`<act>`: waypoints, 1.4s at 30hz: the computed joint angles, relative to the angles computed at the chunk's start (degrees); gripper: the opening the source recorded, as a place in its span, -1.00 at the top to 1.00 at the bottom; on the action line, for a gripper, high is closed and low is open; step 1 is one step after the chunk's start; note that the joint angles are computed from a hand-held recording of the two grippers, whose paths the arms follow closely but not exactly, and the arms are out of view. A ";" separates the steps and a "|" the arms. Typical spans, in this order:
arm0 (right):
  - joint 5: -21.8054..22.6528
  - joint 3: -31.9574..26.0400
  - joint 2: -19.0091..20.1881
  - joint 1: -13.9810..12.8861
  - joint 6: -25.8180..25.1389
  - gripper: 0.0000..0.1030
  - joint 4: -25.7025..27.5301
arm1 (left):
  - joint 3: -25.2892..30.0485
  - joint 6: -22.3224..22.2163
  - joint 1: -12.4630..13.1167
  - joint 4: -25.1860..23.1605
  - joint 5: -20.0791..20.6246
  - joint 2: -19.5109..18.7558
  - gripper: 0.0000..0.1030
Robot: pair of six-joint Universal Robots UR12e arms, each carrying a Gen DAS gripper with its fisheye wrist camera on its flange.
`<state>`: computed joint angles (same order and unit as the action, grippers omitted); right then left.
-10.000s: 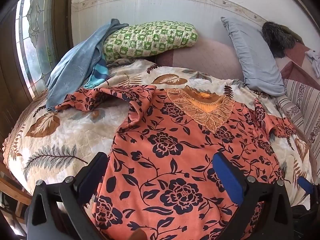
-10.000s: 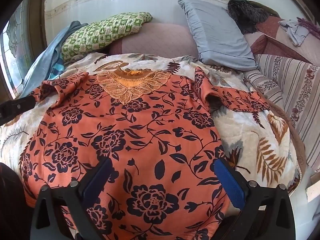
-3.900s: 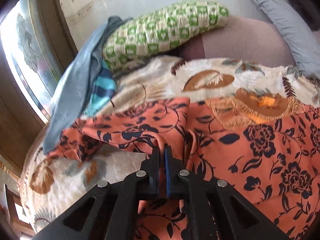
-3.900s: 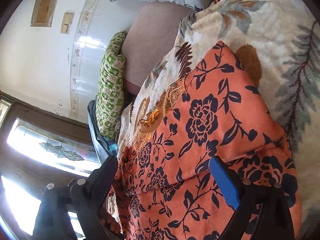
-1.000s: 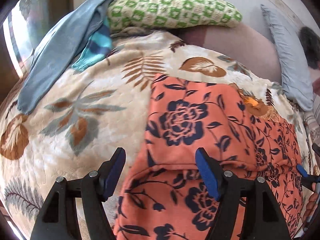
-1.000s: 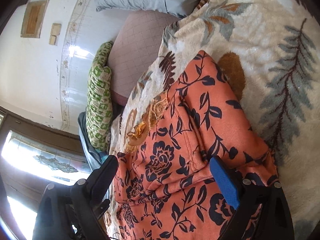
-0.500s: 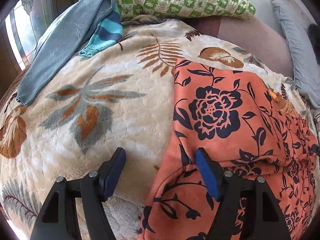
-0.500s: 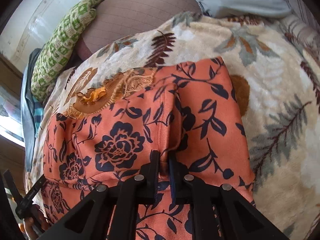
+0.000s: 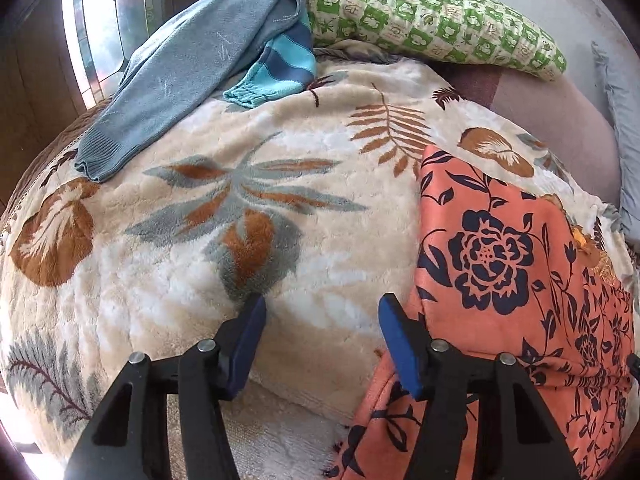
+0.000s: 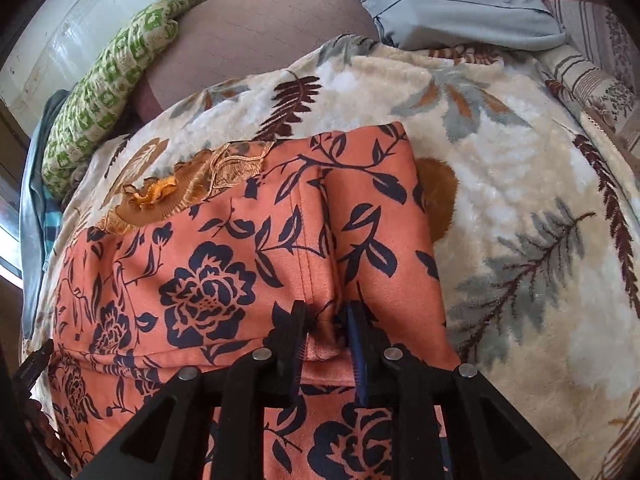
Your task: Fold small clothes
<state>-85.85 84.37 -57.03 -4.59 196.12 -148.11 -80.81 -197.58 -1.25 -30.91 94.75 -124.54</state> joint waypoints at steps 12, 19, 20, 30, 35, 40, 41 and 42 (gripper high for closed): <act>14.78 -3.48 2.40 0.66 -0.84 -0.46 -2.18 | 2.65 15.00 -3.40 1.40 1.93 -2.24 -0.48; 5.12 -5.70 2.50 2.22 2.60 -0.31 1.18 | 3.09 10.90 -2.89 -1.09 3.45 -2.10 -0.50; 6.01 -6.36 2.67 2.47 0.62 -0.31 0.52 | 2.89 10.37 -2.72 -1.17 2.89 -1.97 -0.50; 10.68 -9.34 5.19 -0.01 10.51 -0.35 2.46 | 2.97 9.18 -2.41 -2.51 1.74 -1.65 -0.50; 7.40 -14.44 8.43 0.28 6.84 -0.36 8.81 | 2.66 11.68 -2.78 -1.42 3.55 -1.67 -0.50; 1.73 -15.27 6.97 3.04 4.87 -0.34 6.64 | 3.12 10.42 -2.79 -2.50 4.03 -1.78 -0.50; 4.72 -15.34 6.93 3.50 2.63 -0.34 5.33 | 3.05 10.56 -2.88 -2.33 4.35 -1.74 -0.50; 9.01 -15.86 7.16 3.86 0.92 -0.35 5.12 | 2.92 10.71 -2.92 -2.03 4.50 -1.67 -0.50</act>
<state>-76.84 68.51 -49.87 -0.73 197.04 -142.99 -77.89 -186.86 -4.17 -32.95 99.25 -126.21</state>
